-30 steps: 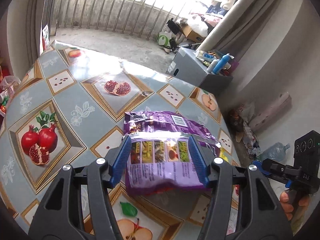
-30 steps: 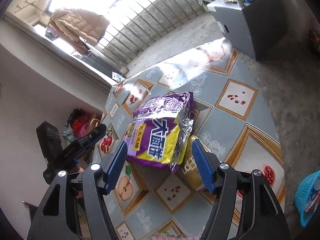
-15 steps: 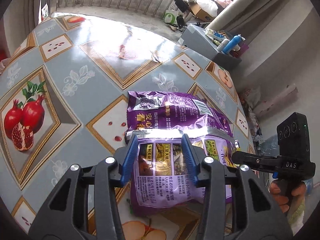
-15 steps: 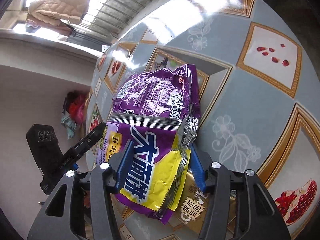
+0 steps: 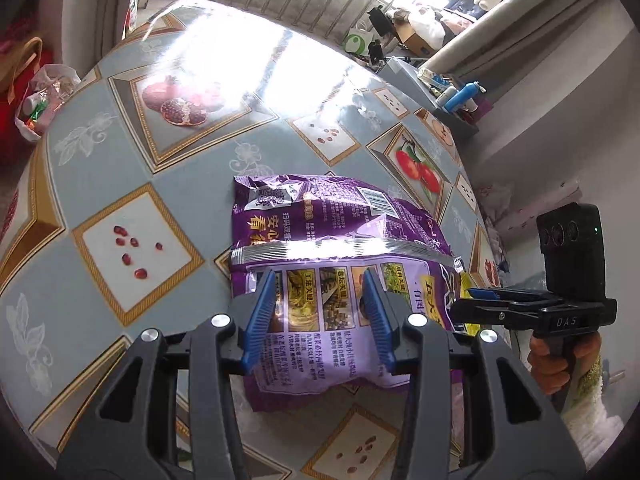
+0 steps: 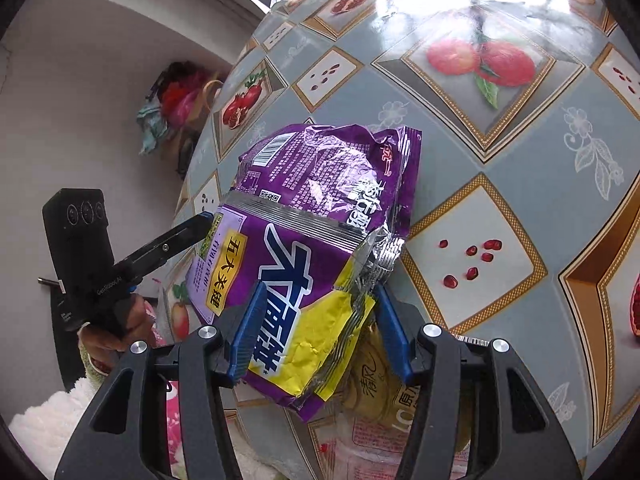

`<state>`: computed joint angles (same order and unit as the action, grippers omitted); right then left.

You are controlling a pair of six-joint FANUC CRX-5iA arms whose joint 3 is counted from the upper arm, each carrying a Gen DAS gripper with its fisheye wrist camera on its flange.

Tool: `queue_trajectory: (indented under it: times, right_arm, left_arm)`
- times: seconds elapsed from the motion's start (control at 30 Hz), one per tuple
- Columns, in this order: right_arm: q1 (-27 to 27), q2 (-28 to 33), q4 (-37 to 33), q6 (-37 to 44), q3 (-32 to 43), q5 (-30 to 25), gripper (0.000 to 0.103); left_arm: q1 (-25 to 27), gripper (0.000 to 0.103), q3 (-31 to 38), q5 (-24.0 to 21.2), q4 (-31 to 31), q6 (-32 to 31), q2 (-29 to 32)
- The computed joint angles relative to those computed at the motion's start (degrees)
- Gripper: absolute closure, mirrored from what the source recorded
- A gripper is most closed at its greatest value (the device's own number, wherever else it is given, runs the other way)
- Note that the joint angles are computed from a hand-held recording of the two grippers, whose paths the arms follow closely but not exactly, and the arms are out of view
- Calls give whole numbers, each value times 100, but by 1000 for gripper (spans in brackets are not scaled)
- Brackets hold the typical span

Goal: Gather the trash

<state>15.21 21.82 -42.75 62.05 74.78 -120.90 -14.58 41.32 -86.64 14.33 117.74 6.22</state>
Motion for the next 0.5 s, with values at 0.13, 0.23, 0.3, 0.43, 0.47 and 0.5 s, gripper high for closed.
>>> queue_trajectory:
  times: [0.13,0.23,0.3,0.43,0.47,0.5]
  right_arm:
    - [12,-499,813,201,-374,589,44]
    - [-349,-1200,980,224,-1077,1279,44]
    - [-310,-1734,1425,223,-1713,1591,44]
    - [-361,-2581,1969,47,-2834,1660,44]
    - [-294,-2799,2106,-32,-3152,1714,47]
    - [-197,-2975,2265,-119,-3399,1741,48]
  left_arm:
    - [-378,60,139,272,-910,-12,-404]
    - [-583,60,-215,930,-833,-263,-827]
    - [-787,60,-348,1148,-567,-631,-933]
    - [-1306,60,-308,1158,-255,-863,-744]
    - [-1368,60,-473,1238,3,-881,-716]
    - [-1516,60,-566,1198,77,-841,-673]
